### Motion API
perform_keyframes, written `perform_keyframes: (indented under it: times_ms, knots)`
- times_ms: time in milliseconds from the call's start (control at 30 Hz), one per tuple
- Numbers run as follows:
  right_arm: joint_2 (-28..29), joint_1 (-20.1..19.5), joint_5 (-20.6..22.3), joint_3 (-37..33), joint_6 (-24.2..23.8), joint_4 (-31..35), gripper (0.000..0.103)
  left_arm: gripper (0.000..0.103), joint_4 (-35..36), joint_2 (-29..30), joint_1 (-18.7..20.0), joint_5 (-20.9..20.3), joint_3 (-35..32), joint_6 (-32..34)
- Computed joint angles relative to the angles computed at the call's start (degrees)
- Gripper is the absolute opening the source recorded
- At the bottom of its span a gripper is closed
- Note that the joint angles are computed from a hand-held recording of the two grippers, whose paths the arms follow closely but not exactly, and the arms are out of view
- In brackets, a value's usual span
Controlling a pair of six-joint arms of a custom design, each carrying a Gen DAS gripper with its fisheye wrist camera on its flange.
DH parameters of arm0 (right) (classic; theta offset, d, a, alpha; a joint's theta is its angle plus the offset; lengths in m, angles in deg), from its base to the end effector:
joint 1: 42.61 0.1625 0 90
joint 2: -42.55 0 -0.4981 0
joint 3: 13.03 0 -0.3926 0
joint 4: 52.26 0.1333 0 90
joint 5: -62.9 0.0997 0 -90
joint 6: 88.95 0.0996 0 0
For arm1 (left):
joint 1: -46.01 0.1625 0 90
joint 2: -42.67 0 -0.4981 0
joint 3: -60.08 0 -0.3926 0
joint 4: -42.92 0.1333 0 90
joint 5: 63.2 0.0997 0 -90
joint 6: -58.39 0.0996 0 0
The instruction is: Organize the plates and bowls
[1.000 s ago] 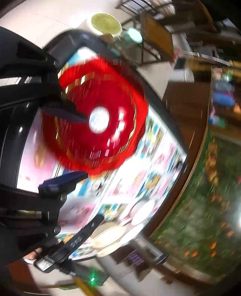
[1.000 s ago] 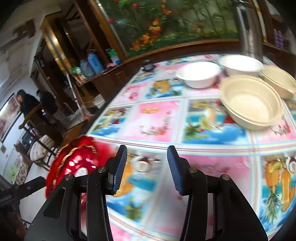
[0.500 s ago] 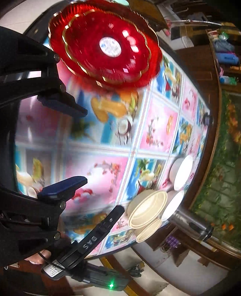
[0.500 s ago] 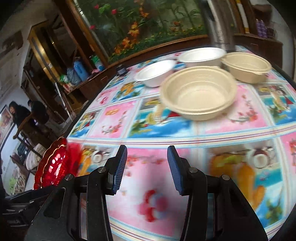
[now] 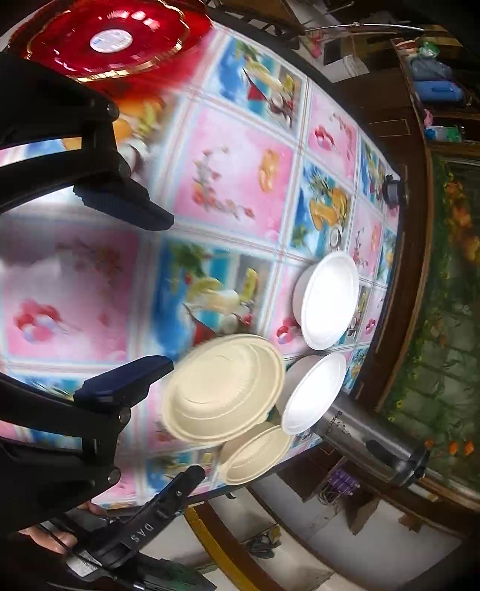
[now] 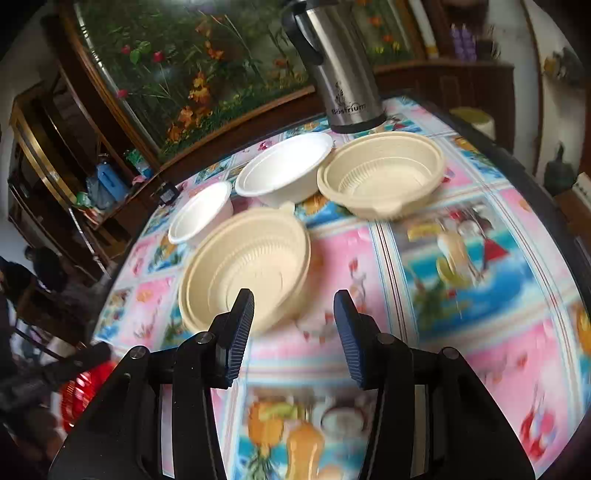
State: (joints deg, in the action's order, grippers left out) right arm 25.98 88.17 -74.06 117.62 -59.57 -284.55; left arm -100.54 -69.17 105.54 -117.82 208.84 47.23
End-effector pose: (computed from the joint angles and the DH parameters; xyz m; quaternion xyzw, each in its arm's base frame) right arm 0.3314 -0.2916 -0.0667 -0.0083 -0.8948 0.4050 0.1878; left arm 0.0392 -0.3100 0.3396 0.1150 0.9368 -0.2349 0.2324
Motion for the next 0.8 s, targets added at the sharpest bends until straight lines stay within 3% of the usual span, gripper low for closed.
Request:
perform_keyframes:
  times_ms: [67, 100, 200, 333, 533, 800]
  knots:
    - [-1.6, -1.8, 1.7, 0.1, -1.0, 1.7, 0.045, 0.071, -2.3, 3.0, 0.4, -0.1, -0.7, -0.6]
    - [-2.4, -3.9, 4.9, 0.2, -1.5, 2.2, 0.045, 0.071, -3.2, 4.3, 0.4, 0.4, -0.9, -1.0]
    - [-0.1, -8.6, 13.5, 0.9, -2.4, -5.6, 0.045, 0.071, -4.8, 7.1, 1.0, 0.8, -1.7, -2.9]
    - [1.9, -12.7, 21.0, 2.6, -1.5, -10.1, 0.045, 0.071, -7.4, 10.7, 2.1, 0.1, -2.1, -3.5]
    - [3.1, -13.8, 25.3, 3.4, -0.7, -13.2, 0.045, 0.071, -10.6, 15.3, 2.9, -0.4, -2.4, -5.2]
    - [4.0, -14.9, 26.9, 2.5, 0.2, -13.6, 0.045, 0.071, -13.7, 19.2, 3.2, -2.8, -2.0, -6.1]
